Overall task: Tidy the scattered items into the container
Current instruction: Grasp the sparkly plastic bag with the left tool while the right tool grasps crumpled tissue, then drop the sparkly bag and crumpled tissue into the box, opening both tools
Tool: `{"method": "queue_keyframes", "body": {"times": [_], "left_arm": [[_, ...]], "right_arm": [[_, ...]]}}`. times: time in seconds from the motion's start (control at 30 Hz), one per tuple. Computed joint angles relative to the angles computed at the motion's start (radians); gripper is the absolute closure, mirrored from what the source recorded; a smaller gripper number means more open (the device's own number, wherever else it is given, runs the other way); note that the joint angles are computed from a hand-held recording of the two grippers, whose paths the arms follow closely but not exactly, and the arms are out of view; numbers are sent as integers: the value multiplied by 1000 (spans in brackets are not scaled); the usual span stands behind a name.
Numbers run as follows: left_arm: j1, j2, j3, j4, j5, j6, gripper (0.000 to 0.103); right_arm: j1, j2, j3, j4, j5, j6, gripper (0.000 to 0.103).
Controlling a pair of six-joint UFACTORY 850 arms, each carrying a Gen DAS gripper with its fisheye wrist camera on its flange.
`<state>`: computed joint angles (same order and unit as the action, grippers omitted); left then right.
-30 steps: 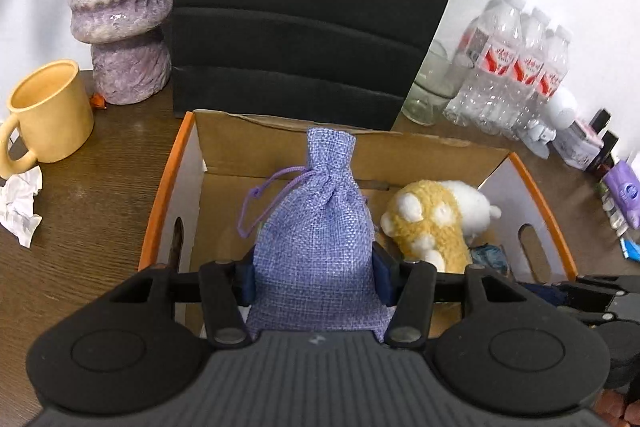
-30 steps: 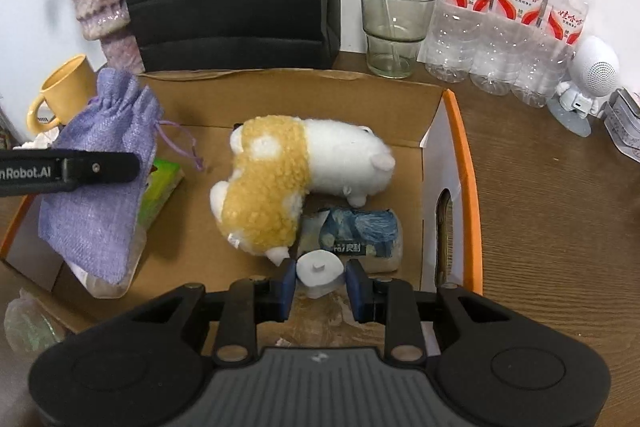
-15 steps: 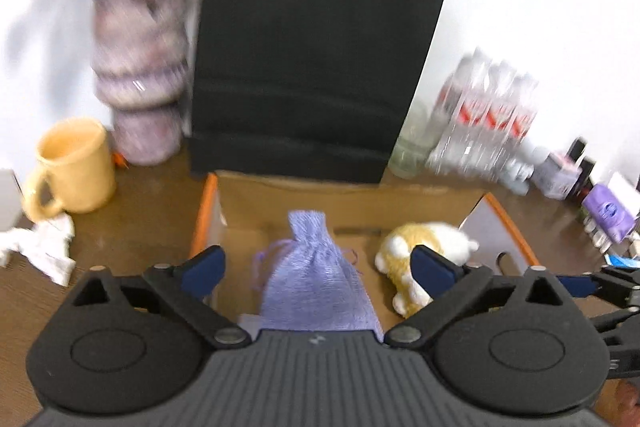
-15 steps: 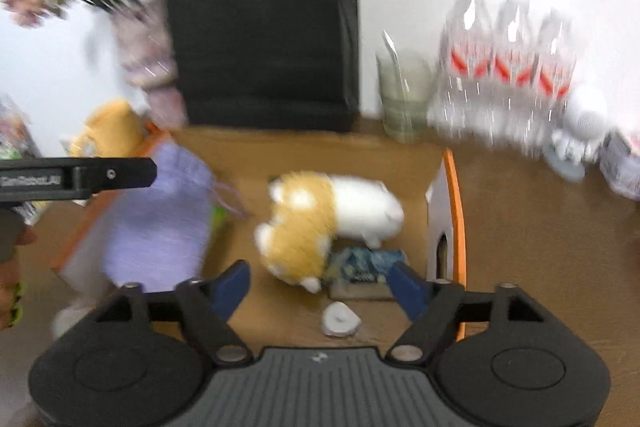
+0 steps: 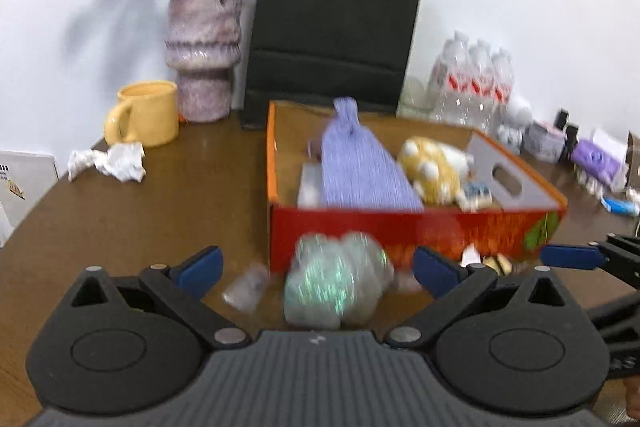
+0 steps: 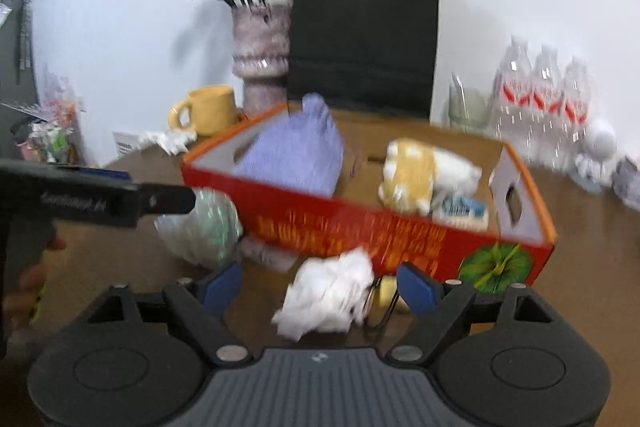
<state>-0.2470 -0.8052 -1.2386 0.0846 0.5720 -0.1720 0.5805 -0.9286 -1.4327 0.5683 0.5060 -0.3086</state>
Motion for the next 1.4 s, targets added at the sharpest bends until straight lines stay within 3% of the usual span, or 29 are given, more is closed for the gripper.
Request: {"method": "queue_keyframes", "body": {"times": [0.1, 0.23, 0.33, 0.47, 0.53, 0.57, 0.67, 0.73, 1.07, 1.4], "left_arm": [[-3, -14, -8, 5, 6, 16, 0], [-13, -35, -31, -21, 8, 57, 2], [-17, -55, -57, -16, -7, 60, 10], [-27, -77, -85, -40, -36, 91, 21], [-32, -84, -92, -56, -40, 107, 25], [-34, -87, -95, -66, -42, 116, 30], [-36, -91, -101, -69, -55, 119, 53], [-37, -86, -89, -82, -48, 129, 57], [-43, -25, 18, -93, 63, 127, 58], [-44, -9, 47, -89, 83, 103, 58]], "right_arm": [[7, -35, -44, 106, -27, -101, 24], [11, -53, -70, 129, -22, -128, 25], [8, -72, -102, 145, -49, -152, 32], [3, -91, -132, 155, -96, -168, 47], [2, -96, -135, 151, -100, -165, 63], [2, -97, -135, 149, -100, -162, 75], [1, -88, -116, 104, -85, -108, 79], [4, -80, -100, 89, -67, -90, 80], [10, -43, -31, 51, -12, -28, 80], [6, -24, -1, -6, -1, 53, 80]]}}
